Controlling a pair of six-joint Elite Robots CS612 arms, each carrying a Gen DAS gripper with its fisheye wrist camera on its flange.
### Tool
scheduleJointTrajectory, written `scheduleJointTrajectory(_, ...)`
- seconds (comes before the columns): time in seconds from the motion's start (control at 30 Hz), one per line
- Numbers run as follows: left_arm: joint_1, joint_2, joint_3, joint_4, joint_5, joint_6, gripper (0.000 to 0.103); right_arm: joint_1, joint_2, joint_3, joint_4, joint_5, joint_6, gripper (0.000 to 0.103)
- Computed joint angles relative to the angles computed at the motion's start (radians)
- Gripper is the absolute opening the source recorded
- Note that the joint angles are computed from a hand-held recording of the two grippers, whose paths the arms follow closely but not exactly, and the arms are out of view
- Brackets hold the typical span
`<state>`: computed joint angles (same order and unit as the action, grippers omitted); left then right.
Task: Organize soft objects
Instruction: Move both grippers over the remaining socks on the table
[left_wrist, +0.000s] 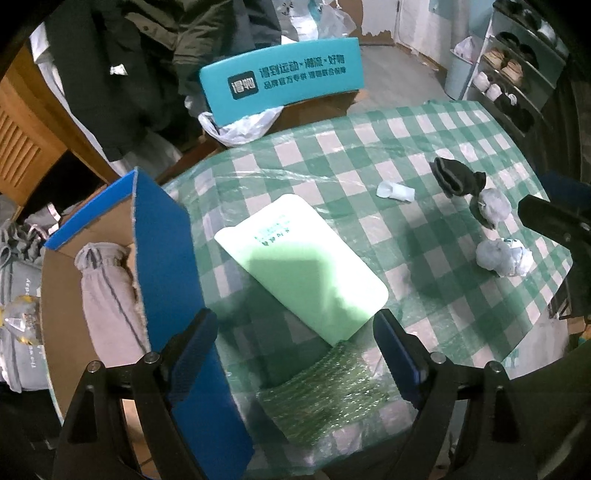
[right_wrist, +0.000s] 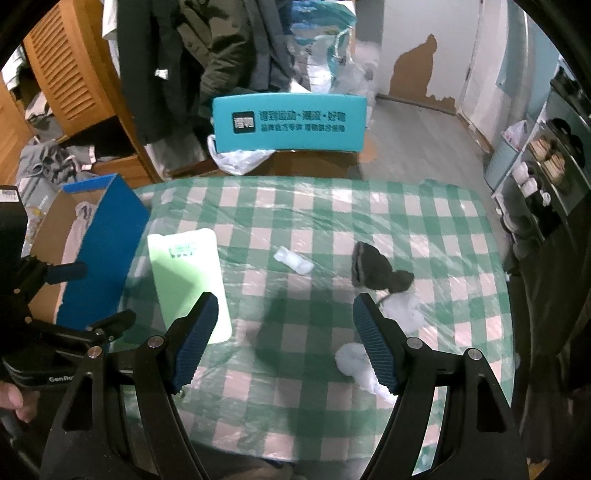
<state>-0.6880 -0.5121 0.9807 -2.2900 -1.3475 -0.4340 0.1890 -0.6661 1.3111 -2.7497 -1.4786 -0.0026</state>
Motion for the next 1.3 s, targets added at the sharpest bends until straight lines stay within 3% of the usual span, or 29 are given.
scheduleJointTrajectory(0.3, 0.007, 0.021, -0.023, 0.016, -0.065, -0.019, 0.087, -0.012, 0.003, 0.009, 0.033, -0.021, 0.01, 0.076)
scheduleJointTrajectory(1.0, -0.007, -0.011, 0.066, 0.001, -0.161, -0.05, 0.087, -0.039, 0.024, 0.025, 0.163, -0.096, -0.008, 0.076)
scheduleJointTrajectory(1.3, -0.009, -0.012, 0.087, 0.039, -0.181, -0.069, 0.087, -0.048, 0.043, 0.009, 0.19, -0.105, -0.015, 0.076)
